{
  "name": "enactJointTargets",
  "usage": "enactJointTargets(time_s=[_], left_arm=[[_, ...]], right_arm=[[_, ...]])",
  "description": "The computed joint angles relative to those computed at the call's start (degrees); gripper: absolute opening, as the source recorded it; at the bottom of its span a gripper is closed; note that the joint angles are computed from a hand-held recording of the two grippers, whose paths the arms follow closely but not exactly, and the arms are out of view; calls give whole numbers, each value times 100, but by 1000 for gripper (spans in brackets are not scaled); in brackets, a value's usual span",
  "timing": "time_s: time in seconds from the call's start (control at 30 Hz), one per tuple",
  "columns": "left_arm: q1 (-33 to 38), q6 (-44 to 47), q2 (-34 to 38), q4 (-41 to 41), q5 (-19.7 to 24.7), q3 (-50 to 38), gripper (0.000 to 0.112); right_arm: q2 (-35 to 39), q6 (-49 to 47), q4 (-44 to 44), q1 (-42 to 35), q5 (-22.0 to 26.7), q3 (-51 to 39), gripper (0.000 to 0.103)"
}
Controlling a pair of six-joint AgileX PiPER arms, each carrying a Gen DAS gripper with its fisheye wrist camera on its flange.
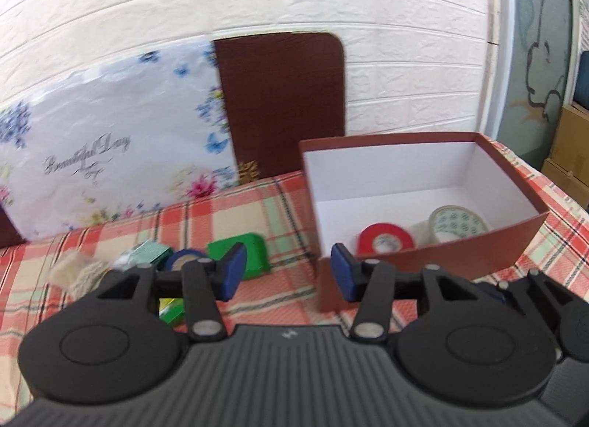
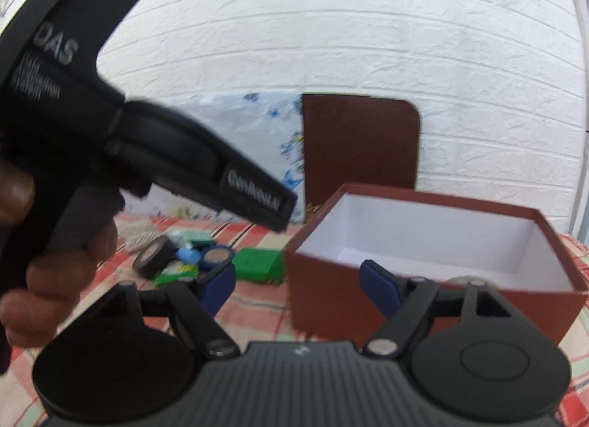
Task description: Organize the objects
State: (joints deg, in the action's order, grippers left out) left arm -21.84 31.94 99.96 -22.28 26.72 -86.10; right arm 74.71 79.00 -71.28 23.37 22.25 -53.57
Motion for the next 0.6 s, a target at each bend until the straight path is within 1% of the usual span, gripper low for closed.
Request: enactJointTargets(time_s=[0.03,0.07,0.1,0.17,0.23,0.27,0.3,0.33,0.37,0.4,0.43,0.5,0.53,0.57,0.6], left_arm=[[91,-7,-73,18,-86,153,53],[221,168,-120,-112,-163,299,53],[367,369,-154,-287,-212,430,53],[749,895,-218,-828,-240,712,53],[1253,1656,-188,-1563,-327,1000,53],[1469,1839,-144,-1671,-524,1159,53],[1648,1841,-65,-1549,-848,1300,53],[1810,1641,56,-1215,-1195,1415,53],[2033,1616,207,-1110,-1419,1454,51],[2292,1675,369,-1233,-1446,1418,51],[2557,1877,530,-1581,-1406,1337,51],[2986,2711,857,-2706,-1523,1231,51],[3136,3188,1021,-3279,-1638,1197,51],[3252,3689,1138,-3852,-1744,1181,55],[3366,4242,1178,-4425,-1758,1174,55]], right_arm=[[-14,-92,167,157,105,21,77],[21,-191,333,241,131,11,77],[131,-304,495,264,73,-23,76],[350,-609,821,378,78,-143,75],[644,-1033,1257,495,102,-327,71],[730,-1244,1503,554,112,-384,68],[830,-1460,1756,597,108,-463,64],[1074,-1811,2091,559,52,-676,61],[1209,-2000,2263,581,47,-803,56],[1285,-2058,2308,674,64,-881,53],[1453,-2137,2333,703,38,-1042,51],[1923,-2247,2228,850,76,-1531,47],[2232,-2363,2183,889,86,-1857,47],[2509,-2542,2181,894,74,-2155,47],[2794,-2712,2192,913,99,-2486,47]])
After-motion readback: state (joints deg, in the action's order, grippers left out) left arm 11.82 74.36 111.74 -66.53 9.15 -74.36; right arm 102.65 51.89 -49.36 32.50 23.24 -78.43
